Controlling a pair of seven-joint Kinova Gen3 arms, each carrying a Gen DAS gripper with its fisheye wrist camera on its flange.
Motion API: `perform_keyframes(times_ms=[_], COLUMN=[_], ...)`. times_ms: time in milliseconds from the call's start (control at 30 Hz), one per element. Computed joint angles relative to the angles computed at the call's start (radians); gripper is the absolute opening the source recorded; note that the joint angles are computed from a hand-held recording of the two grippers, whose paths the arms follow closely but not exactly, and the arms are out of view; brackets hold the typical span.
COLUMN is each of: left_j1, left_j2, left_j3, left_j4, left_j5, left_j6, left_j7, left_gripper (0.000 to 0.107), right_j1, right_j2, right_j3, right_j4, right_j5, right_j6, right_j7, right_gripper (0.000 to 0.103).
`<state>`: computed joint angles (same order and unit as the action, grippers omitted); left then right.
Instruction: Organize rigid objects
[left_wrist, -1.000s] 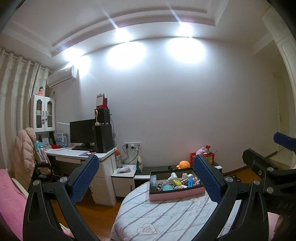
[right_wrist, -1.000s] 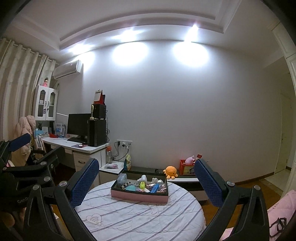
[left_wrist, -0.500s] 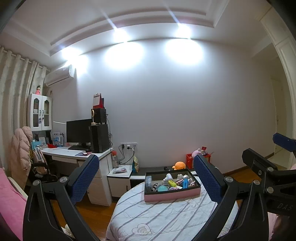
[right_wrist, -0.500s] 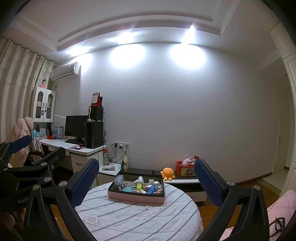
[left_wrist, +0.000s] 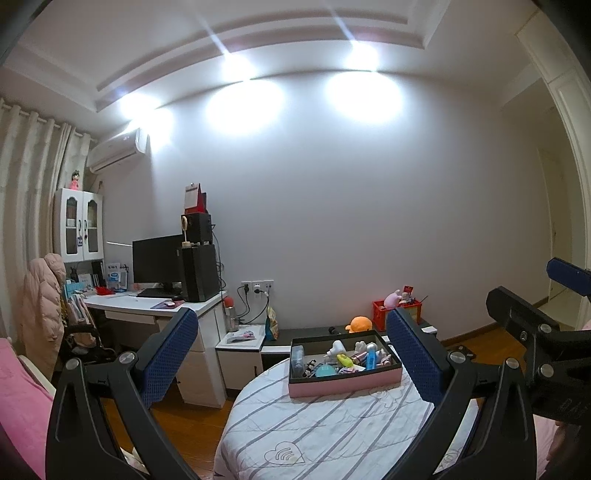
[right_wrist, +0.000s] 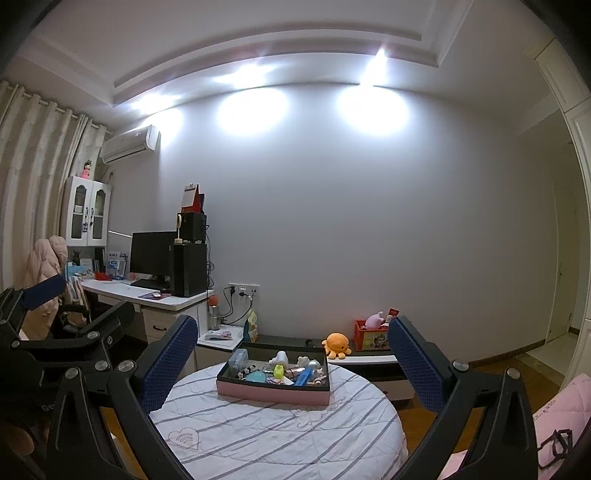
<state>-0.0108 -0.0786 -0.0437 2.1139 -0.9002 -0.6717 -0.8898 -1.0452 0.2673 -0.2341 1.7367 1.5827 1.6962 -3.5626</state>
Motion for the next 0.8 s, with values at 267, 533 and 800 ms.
perform_keyframes(times_ms=[267,533,800], left_j1=[0.001,0.003,0.005], left_j2=[0.0,0.0,0.0], left_j3=[0.002,0.005,0.005], left_j4=[0.001,0.003,0.005], left_j5=[0.005,0.011,0.017], left_j6=[0.001,0.001,0.001], left_j7=[-0.006,-0.012,-0.018], left_gripper=[0.103,0.103,0.103], right_j1=[0.005,0.005,-0.001], right_j2=[-0.005,-0.003,0.0], right_j3=[-0.003,-0.003,-0.003], right_j4=[0.008,0.007,0.002], right_j5=[0.001,0.001,-0.007], right_j6=[-0.006,-0.004,0.0], right_j7=[-0.008,-0.008,-0.007], right_gripper=[0.103,0.103,0.103])
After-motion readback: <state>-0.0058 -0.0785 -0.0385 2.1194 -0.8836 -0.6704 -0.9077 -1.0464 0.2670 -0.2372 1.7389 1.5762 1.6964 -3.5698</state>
